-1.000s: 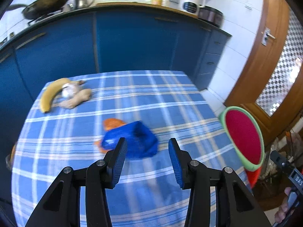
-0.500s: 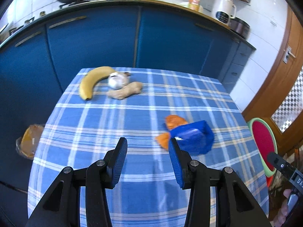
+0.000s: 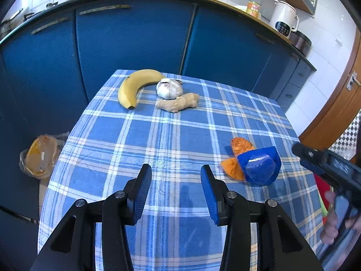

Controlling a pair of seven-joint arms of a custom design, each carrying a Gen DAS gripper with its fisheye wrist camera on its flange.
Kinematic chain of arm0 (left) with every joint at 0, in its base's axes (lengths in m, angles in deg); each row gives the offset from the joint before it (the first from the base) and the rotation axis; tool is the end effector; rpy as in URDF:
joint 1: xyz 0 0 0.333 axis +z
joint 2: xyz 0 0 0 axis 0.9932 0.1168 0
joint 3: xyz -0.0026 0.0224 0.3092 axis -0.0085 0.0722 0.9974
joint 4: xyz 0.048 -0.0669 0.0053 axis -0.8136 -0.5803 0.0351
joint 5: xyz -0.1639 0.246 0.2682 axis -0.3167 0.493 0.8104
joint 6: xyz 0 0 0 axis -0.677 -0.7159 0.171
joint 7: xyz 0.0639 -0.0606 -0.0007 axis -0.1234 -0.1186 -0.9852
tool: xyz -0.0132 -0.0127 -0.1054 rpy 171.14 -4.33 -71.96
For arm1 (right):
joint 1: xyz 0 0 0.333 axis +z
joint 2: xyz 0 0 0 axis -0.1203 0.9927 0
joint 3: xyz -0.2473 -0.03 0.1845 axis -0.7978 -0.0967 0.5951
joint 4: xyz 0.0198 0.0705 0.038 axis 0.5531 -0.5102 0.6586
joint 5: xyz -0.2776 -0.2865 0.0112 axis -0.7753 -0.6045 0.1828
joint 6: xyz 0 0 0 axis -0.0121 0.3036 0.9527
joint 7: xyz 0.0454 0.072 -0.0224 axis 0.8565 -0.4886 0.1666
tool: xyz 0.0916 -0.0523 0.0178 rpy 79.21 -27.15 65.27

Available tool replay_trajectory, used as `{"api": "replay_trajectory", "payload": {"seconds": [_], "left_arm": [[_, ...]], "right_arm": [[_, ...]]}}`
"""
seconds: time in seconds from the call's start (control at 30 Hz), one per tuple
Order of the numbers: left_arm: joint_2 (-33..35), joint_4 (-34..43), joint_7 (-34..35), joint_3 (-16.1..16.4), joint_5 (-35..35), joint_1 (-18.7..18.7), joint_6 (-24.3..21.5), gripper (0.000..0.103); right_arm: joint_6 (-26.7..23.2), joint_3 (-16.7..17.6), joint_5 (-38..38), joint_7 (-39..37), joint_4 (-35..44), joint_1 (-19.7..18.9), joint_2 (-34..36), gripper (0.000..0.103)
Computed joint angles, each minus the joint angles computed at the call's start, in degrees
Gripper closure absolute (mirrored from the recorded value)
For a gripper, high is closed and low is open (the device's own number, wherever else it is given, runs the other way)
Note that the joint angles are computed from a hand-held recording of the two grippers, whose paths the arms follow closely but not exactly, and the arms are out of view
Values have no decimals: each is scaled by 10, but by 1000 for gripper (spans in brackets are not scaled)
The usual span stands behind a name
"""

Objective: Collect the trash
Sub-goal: 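Grasp the blue knitted cloth with the right tool and lift it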

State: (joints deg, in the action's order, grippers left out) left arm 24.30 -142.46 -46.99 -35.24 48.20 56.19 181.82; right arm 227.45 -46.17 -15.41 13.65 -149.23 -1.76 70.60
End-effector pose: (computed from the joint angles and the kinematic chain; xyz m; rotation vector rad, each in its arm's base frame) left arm 0.5325 -0.3631 0.3231 -2.1914 1.3440 -0.7044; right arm 0.6381 0.1232 0.3689 -1.8345 1.6084 -0.0901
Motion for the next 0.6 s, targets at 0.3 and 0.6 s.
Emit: {"api": "replay_trajectory", "payload": {"seconds": [0.3,0.6], "left_arm": [[7,8,17,3,-4,7,6,57],[14,22,43,10,-12,5,5,57]], "right_arm": [[-36,-16,-155,117,88,24,77,42],[-42,19,-125,24,25,4,31,42]]}}
